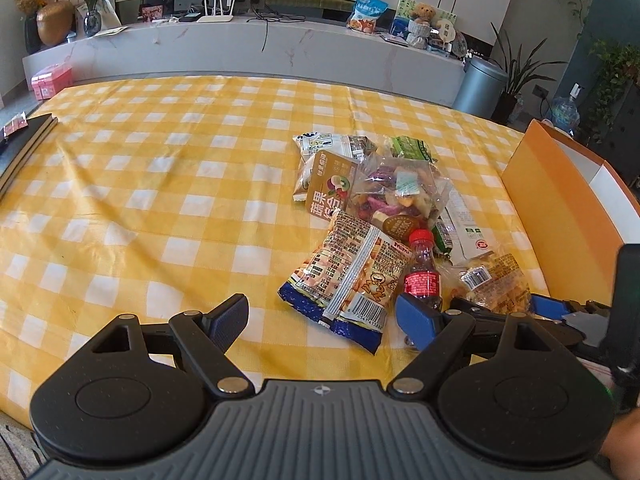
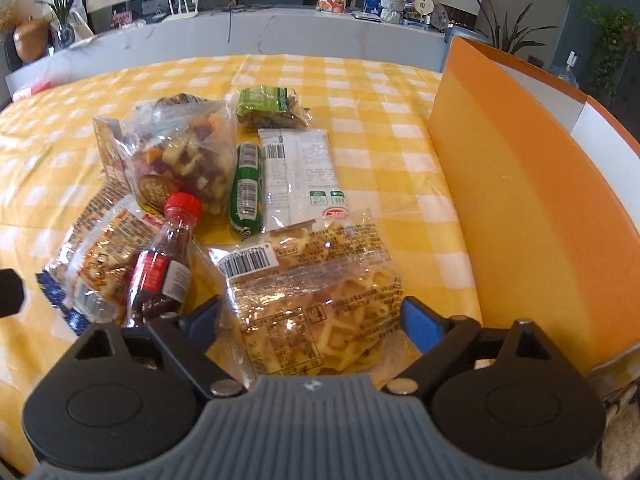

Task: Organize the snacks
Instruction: 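Move both grippers back to the snack pile and grasp the waffle pack with the right gripper, then grasp the cola bottle with the left gripper while the right gripper holds the waffle pack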

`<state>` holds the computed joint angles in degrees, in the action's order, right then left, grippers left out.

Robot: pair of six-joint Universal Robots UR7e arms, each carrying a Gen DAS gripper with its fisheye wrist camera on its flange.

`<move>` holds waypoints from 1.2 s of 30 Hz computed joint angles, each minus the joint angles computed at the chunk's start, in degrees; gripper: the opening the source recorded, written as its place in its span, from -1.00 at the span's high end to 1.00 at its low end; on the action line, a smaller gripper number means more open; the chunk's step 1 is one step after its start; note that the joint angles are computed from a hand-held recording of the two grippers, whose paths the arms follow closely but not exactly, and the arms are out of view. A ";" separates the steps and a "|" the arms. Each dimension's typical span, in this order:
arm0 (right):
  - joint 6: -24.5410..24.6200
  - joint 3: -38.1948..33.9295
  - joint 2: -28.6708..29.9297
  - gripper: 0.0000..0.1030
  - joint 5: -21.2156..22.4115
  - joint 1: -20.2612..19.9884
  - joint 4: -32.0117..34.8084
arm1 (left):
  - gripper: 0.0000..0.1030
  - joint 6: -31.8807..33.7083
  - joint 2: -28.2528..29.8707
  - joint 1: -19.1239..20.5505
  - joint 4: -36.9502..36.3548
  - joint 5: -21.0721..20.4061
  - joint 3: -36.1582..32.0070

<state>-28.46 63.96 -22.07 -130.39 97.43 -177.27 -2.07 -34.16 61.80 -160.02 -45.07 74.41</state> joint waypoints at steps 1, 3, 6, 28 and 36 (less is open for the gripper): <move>-0.02 0.88 -0.51 -0.64 0.33 0.03 -0.45 | -0.90 0.11 0.04 -0.04 0.09 0.06 -0.03; -1.04 2.87 -1.42 -0.59 0.92 0.20 -2.00 | -0.90 0.58 0.14 -0.09 -0.03 0.02 0.00; -2.19 6.32 -3.21 -0.54 2.83 0.28 -3.75 | -0.90 1.09 0.44 -0.10 0.07 0.08 -0.16; 9.84 14.59 -10.63 -0.47 10.49 -1.99 -8.44 | -0.90 8.94 2.10 -0.25 -2.47 -10.06 0.55; 17.58 14.82 -11.92 -0.47 11.76 -3.05 -5.26 | -0.72 15.53 4.35 -0.41 -3.67 -11.71 -0.09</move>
<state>-10.88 78.78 -34.00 -118.63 94.39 -182.52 13.45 -29.80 61.39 -163.69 -56.78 74.32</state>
